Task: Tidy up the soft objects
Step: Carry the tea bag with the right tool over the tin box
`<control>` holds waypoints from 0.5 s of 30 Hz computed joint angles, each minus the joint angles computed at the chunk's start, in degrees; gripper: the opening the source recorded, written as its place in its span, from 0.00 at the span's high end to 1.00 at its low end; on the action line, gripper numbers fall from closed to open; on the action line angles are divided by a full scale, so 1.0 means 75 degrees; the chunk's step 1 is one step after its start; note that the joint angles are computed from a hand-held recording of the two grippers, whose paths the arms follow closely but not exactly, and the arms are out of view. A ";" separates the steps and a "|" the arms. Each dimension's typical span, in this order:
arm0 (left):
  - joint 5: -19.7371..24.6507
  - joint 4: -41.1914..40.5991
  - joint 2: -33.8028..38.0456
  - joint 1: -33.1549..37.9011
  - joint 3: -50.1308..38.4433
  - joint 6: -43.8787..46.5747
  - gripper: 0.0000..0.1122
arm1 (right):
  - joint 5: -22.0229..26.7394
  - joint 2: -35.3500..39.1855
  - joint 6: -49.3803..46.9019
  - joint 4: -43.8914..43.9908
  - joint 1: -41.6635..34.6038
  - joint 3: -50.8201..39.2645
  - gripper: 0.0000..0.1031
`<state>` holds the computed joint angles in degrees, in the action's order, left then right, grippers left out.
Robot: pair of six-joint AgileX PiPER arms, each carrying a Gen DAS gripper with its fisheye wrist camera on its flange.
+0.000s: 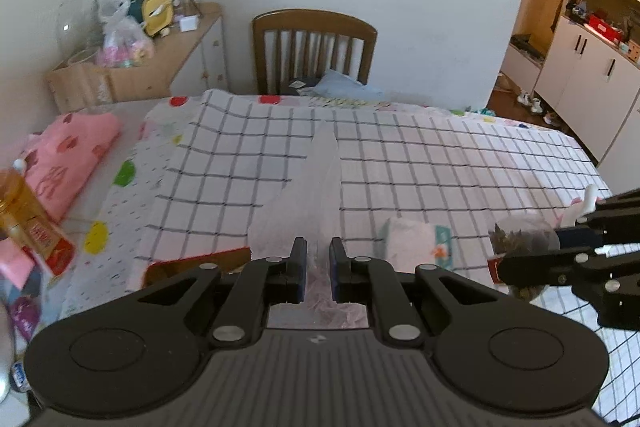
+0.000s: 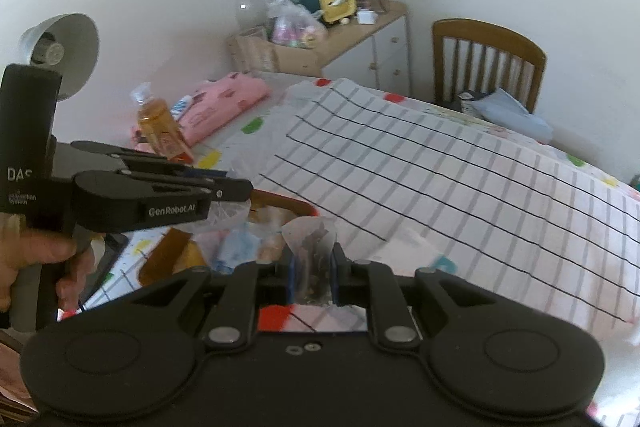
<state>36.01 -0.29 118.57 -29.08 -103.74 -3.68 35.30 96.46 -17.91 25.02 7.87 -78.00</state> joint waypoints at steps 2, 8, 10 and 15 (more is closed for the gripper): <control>-0.0097 -0.0142 -0.0178 0.0196 0.0344 0.0261 0.90 | -0.0028 0.0136 0.0218 -0.0089 0.0219 -0.0164 0.86; -0.0280 -0.0819 -0.0365 0.0679 0.1059 0.1294 0.90 | -0.0084 0.0691 0.0907 -0.0339 0.0792 -0.0679 0.85; -0.0339 -0.1017 -0.0352 0.0776 0.1250 0.1605 0.90 | -0.0104 0.0909 0.1009 -0.0226 0.0904 -0.0820 0.85; -0.0525 -0.1380 -0.0349 0.0982 0.1806 0.2309 0.90 | -0.0190 0.1510 0.1544 -0.0253 0.1180 -0.1223 0.85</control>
